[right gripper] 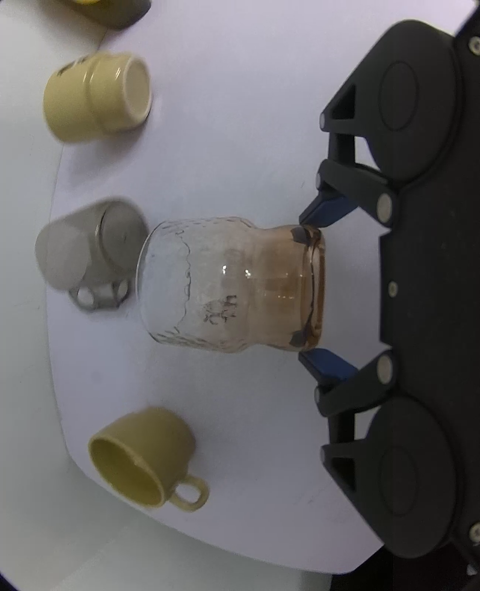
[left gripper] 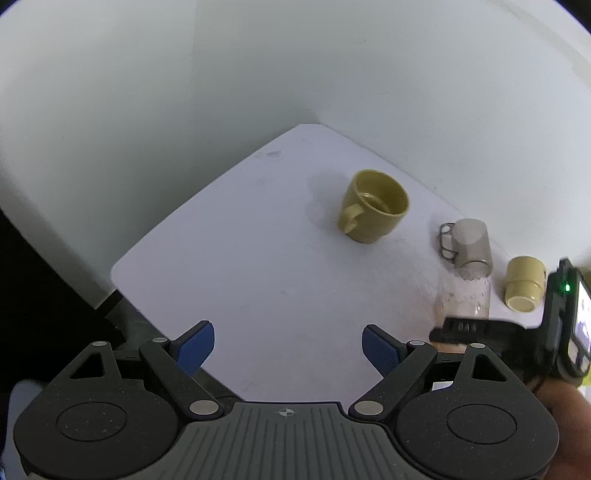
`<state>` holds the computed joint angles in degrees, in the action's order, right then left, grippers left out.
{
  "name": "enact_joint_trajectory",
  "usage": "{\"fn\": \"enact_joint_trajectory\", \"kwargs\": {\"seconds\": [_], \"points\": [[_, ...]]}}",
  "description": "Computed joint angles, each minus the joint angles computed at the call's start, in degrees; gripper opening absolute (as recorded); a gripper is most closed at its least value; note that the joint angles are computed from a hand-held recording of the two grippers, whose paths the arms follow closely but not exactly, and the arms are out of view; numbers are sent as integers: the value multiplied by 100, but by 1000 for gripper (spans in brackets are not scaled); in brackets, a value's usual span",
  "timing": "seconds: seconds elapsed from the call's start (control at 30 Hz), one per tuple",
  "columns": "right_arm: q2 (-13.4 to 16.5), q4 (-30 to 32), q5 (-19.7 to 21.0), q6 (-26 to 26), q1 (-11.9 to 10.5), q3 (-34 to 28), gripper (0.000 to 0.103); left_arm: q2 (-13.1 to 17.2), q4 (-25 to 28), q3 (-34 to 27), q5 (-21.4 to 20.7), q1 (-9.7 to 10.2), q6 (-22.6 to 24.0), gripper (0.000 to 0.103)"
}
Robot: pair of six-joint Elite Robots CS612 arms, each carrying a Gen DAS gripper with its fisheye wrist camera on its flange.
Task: Flip cup upright
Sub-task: 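Lift the clear glass tumbler with the right gripper, then rotate the right gripper to turn the tumbler opening upward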
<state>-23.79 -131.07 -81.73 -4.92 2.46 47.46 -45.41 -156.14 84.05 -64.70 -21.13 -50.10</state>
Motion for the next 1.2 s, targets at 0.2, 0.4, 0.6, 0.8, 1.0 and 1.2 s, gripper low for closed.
{"fn": "enact_joint_trajectory", "kwargs": {"seconds": [0.2,0.4,0.6,0.8,1.0,1.2], "points": [[-238,-348,-150,-213,-130,532,69,106,-37,-187,-79,-64,298,86],[-397,-684,-219,-396,-194,910,70,151,53,-250,-244,-107,555,86],[-423,-1621,-392,-1095,-130,1220,73,146,-9,-248,-230,-120,646,86],[-395,-1697,-381,-1325,-138,1165,70,127,-82,-197,-154,-134,570,86],[-499,-1313,-506,-1407,-115,1085,70,72,-155,-85,-115,-147,454,86],[-430,-644,-487,-1454,-90,597,70,4,-224,29,-50,-159,352,86]]}}
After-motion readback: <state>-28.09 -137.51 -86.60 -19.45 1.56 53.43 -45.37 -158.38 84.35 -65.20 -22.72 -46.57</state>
